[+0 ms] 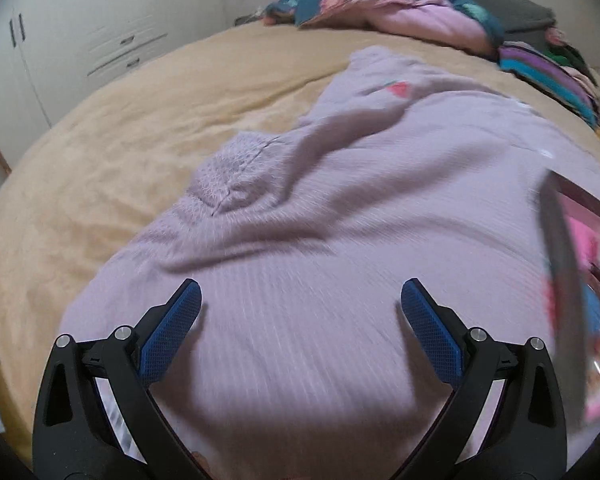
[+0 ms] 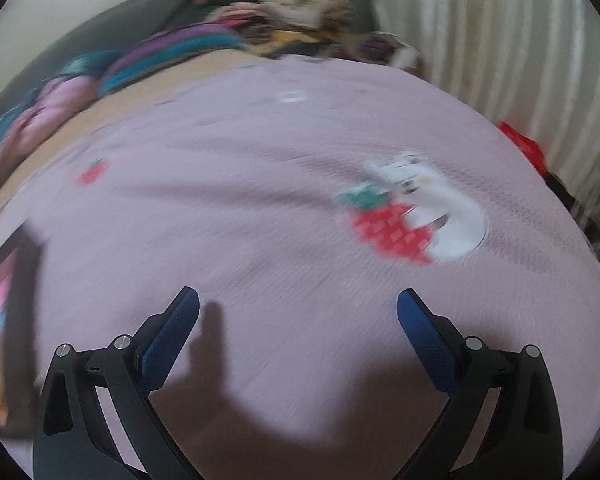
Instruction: Organize jewelry
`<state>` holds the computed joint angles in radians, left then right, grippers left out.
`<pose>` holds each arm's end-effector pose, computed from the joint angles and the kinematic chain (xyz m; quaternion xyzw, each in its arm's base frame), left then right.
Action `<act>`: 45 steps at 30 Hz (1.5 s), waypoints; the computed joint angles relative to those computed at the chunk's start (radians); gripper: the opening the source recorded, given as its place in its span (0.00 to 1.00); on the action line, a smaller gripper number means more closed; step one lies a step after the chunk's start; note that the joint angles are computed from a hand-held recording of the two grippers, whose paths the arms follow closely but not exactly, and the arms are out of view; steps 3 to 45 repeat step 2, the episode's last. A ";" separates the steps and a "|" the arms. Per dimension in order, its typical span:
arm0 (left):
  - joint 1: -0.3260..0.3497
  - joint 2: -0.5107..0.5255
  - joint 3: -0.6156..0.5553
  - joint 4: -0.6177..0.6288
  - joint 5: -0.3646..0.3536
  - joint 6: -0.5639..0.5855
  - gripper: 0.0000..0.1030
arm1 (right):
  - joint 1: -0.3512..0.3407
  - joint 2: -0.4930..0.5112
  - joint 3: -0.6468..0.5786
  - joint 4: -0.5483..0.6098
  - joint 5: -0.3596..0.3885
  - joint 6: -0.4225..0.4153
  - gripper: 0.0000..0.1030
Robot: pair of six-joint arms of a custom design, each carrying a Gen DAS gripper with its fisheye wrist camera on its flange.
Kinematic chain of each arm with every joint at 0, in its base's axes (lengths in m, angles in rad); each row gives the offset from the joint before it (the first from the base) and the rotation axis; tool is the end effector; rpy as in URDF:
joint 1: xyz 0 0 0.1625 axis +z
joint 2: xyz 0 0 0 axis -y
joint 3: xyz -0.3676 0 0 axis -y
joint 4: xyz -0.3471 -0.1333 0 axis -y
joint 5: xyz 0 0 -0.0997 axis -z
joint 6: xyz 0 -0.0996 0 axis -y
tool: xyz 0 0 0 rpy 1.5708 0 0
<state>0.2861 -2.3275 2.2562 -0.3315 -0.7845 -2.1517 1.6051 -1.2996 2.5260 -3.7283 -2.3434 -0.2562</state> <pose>-0.0079 -0.2148 0.3352 -0.1320 0.7881 -0.3909 0.4568 0.0751 -0.3300 0.2274 -0.0475 -0.8435 0.3760 0.3806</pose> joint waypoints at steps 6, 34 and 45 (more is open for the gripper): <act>0.134 -0.032 0.017 -0.108 0.106 0.132 0.91 | -0.052 -0.010 -0.030 0.102 0.010 0.040 0.96; 0.134 -0.032 0.017 -0.108 0.106 0.132 0.91 | -0.052 -0.010 -0.030 0.102 0.010 0.040 0.96; 0.134 -0.032 0.017 -0.108 0.106 0.132 0.91 | -0.052 -0.010 -0.030 0.102 0.010 0.040 0.96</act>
